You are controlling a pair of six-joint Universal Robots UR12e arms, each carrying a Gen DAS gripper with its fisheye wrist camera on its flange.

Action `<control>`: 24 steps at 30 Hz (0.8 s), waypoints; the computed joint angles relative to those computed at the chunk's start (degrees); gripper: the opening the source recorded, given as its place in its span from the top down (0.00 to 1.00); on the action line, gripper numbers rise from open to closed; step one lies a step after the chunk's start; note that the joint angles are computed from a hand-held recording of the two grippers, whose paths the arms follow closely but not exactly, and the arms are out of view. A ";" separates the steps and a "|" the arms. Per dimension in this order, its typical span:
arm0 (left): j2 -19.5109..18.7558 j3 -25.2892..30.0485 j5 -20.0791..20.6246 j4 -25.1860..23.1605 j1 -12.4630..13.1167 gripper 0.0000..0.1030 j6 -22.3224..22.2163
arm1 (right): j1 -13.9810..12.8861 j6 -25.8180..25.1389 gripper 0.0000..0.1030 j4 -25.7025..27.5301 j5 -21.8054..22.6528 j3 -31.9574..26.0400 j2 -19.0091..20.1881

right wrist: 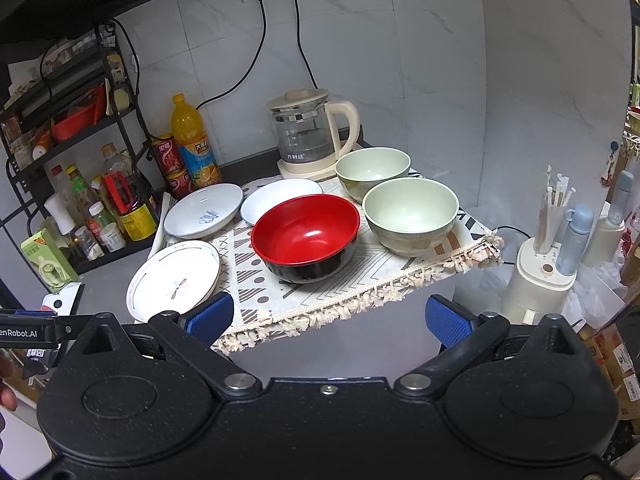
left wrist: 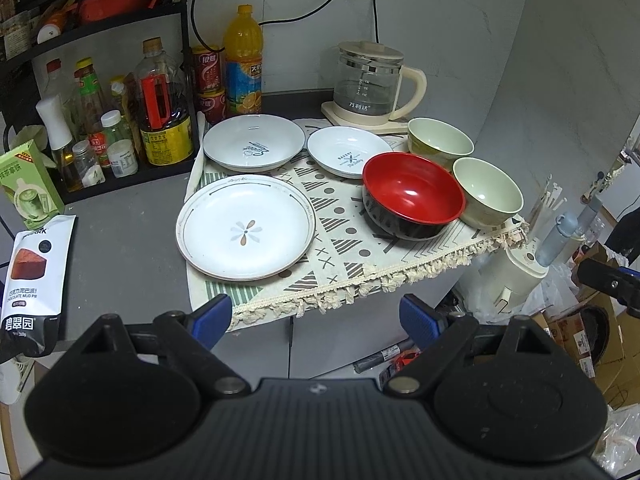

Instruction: Organize plates and bowls

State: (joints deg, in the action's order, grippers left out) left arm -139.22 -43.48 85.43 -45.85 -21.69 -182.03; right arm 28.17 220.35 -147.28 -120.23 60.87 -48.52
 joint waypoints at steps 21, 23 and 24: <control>-7.11 13.13 -0.12 -7.52 -1.36 0.13 0.83 | -1.60 1.26 0.00 2.30 -0.34 -0.82 0.58; -9.87 18.10 -0.65 -10.15 -1.54 0.13 1.06 | -2.02 1.72 0.00 2.44 -0.48 -1.15 0.87; -11.58 21.25 -1.08 -11.69 -1.64 0.13 1.25 | -2.25 1.74 0.00 2.50 -0.47 -1.29 1.00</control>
State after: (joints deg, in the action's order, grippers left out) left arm -150.80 -22.23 84.35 -57.54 -23.33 -180.77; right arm 25.92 222.09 -144.78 -120.70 59.58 -47.52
